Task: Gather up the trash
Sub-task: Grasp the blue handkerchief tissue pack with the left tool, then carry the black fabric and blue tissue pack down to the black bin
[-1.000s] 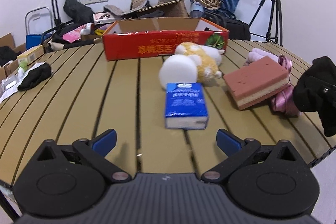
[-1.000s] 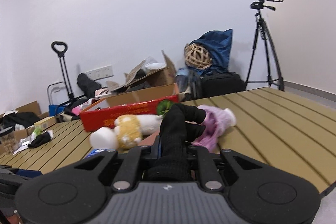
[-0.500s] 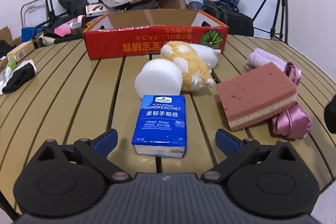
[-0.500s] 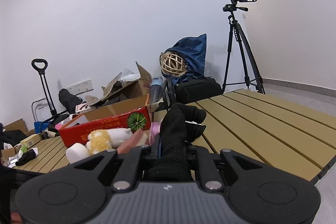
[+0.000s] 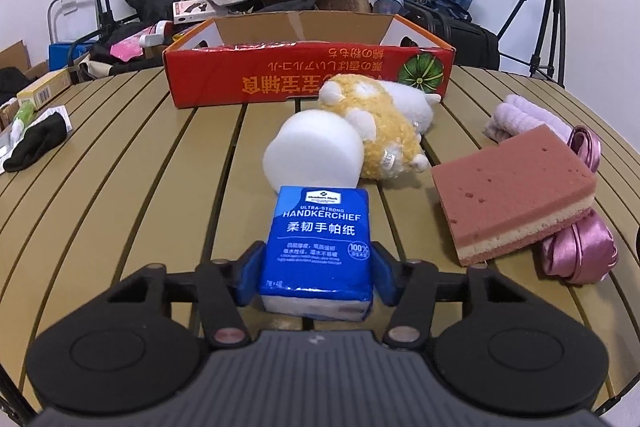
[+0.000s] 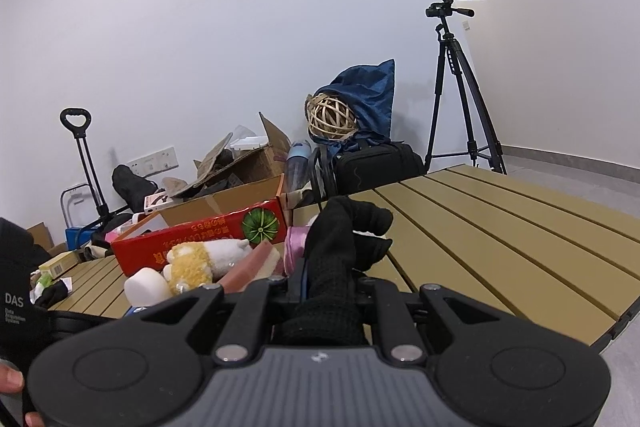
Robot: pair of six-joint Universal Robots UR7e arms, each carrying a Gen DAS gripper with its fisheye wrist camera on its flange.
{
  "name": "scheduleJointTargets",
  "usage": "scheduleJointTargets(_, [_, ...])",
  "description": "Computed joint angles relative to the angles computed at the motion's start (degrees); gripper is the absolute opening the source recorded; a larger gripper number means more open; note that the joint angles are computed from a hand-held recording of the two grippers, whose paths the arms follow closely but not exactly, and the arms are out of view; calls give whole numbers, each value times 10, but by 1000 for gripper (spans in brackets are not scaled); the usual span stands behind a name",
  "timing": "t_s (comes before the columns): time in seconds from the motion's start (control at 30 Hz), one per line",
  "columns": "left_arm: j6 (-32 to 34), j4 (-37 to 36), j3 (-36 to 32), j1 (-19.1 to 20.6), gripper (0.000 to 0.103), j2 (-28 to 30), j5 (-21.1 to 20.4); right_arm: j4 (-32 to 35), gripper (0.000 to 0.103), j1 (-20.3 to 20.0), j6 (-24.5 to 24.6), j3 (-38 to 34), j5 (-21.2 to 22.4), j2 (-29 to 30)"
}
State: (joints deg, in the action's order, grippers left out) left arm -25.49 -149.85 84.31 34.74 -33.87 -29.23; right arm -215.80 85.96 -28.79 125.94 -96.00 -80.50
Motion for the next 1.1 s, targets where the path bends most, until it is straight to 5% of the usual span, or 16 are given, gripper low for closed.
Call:
scheduleJointTargets(0.7, [-26, 5, 46, -27, 53, -35, 17, 7, 12, 1, -13, 19, 30, -17])
scheduleJointTargets(1.1, [-78, 45, 114, -80, 53, -89, 33, 14, 12, -4, -20, 65, 73, -61])
